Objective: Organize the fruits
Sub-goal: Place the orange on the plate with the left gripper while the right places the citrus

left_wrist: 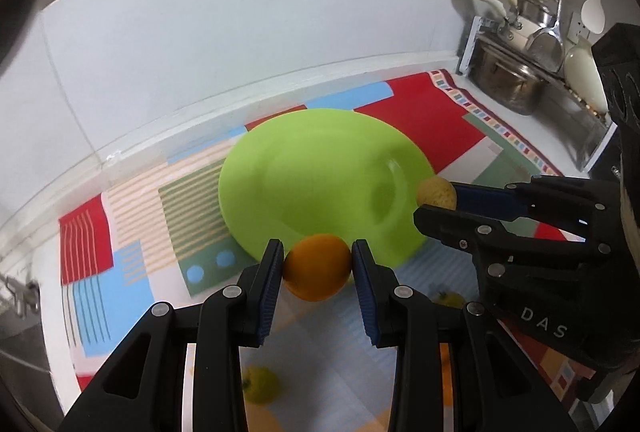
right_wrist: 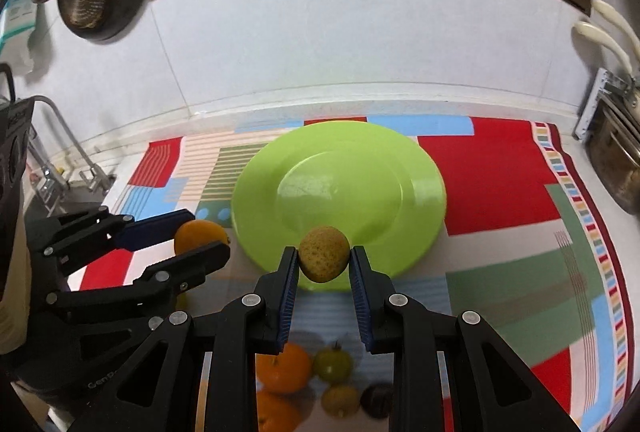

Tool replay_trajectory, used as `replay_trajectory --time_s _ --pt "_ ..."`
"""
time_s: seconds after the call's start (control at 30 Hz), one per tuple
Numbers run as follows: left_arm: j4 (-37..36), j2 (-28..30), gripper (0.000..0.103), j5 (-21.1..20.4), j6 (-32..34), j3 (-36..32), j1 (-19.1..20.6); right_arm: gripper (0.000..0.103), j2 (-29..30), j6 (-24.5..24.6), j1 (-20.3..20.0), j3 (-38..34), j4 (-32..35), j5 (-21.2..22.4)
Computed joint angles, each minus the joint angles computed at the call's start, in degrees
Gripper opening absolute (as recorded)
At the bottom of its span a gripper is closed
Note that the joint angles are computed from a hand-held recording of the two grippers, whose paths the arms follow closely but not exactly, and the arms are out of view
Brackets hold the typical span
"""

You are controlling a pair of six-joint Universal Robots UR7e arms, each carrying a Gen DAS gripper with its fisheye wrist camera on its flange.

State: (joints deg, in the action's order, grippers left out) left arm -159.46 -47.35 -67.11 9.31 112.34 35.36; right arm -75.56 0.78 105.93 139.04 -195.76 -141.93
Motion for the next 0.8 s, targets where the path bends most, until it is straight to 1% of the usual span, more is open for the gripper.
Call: replay_trajectory --time_s 0.2,0.27,0.43,0.5,0.8 --pt "4.91 3.54 0.035 -0.75 0.97 -5.60 2.17 0.027 0.50 -0.37 -4.17 -2.01 2.58 2.00" --pt "5.36 4.50 0.035 -0.39 1.14 -6.72 2.55 0.027 0.62 -0.14 -5.48 -2.47 3.54 2.83" --pt "7.97 6.49 0.035 -1.25 0.17 -9.74 3.84 0.027 1.04 0.57 -7.72 -3.35 5.53 3.80" --pt "8.37 7.03 0.035 -1.34 0.15 -10.26 4.00 0.027 0.67 1.15 -8.66 -3.23 5.81 5.24" --pt "8.53 7.83 0.035 -1.86 0.64 -10.74 4.09 0.027 0.56 0.87 -10.13 -3.22 5.89 6.99"
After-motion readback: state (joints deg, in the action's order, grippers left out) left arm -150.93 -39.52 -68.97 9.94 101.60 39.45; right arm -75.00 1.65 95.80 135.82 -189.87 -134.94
